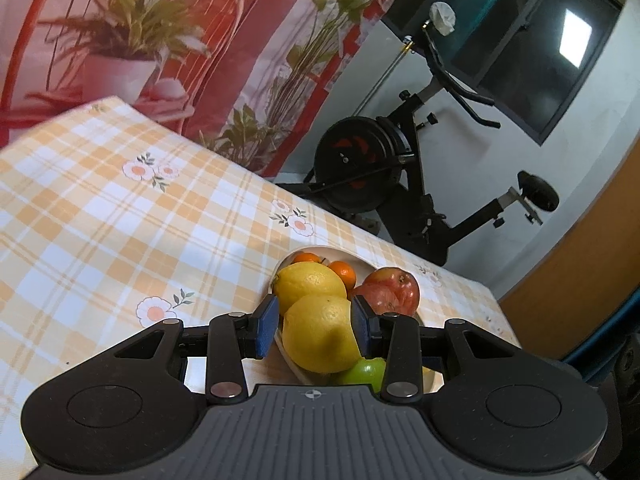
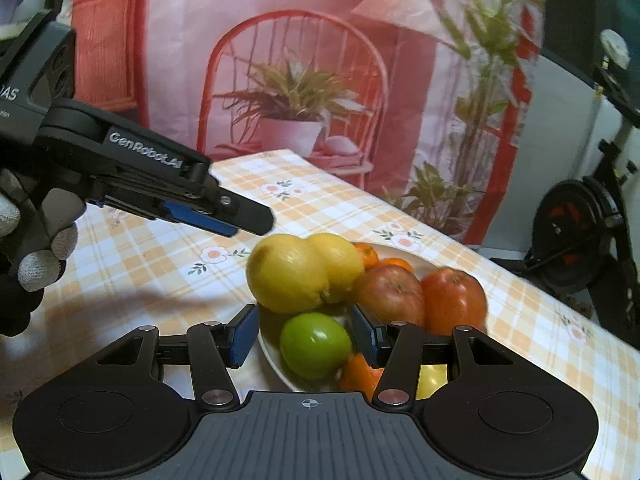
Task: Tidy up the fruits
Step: 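Lift the pomelo with the left gripper, set it on the plate, open, then move the left gripper to the tangerine while the right gripper moves to the brown kiwi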
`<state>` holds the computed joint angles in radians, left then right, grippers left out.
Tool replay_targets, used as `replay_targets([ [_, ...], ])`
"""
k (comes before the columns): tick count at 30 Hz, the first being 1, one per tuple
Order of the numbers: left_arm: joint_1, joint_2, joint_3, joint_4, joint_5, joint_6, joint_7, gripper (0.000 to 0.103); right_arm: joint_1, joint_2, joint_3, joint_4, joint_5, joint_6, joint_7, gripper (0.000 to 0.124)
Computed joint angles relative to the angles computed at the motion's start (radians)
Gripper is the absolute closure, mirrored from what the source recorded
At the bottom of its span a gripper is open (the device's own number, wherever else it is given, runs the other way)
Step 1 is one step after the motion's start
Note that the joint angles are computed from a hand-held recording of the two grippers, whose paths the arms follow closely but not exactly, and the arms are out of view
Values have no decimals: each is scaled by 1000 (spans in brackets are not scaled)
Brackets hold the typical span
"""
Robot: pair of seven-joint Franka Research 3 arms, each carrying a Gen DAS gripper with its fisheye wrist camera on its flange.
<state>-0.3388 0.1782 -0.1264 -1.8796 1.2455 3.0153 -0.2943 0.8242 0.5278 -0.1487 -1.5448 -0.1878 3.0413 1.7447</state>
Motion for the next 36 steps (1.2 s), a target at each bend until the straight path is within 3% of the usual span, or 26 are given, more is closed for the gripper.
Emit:
replay_targets([
  [9, -35, -37, -62, -9, -30, -162, 148, 62, 249, -102, -315, -292, 52, 219, 171, 76],
  [13, -55, -30, -80, 7, -48, -207, 202, 62, 332, -125, -402, -398, 145, 303, 173, 76],
  [21, -97, 12, -93, 52, -116, -243, 320, 62, 358, -159, -415, -517, 303, 416, 112, 76],
  [23, -106, 22, -94, 59, -146, -245, 353, 62, 403, -149, -454, -513, 366, 402, 70, 76],
  [30, -139, 63, -92, 86, -243, -250, 466, 61, 449, -137, -482, -525, 531, 431, -12, 76],
  [36, -168, 100, -86, 120, -315, -267, 549, 54, 318, -169, -346, -544, 543, 478, -15, 76],
])
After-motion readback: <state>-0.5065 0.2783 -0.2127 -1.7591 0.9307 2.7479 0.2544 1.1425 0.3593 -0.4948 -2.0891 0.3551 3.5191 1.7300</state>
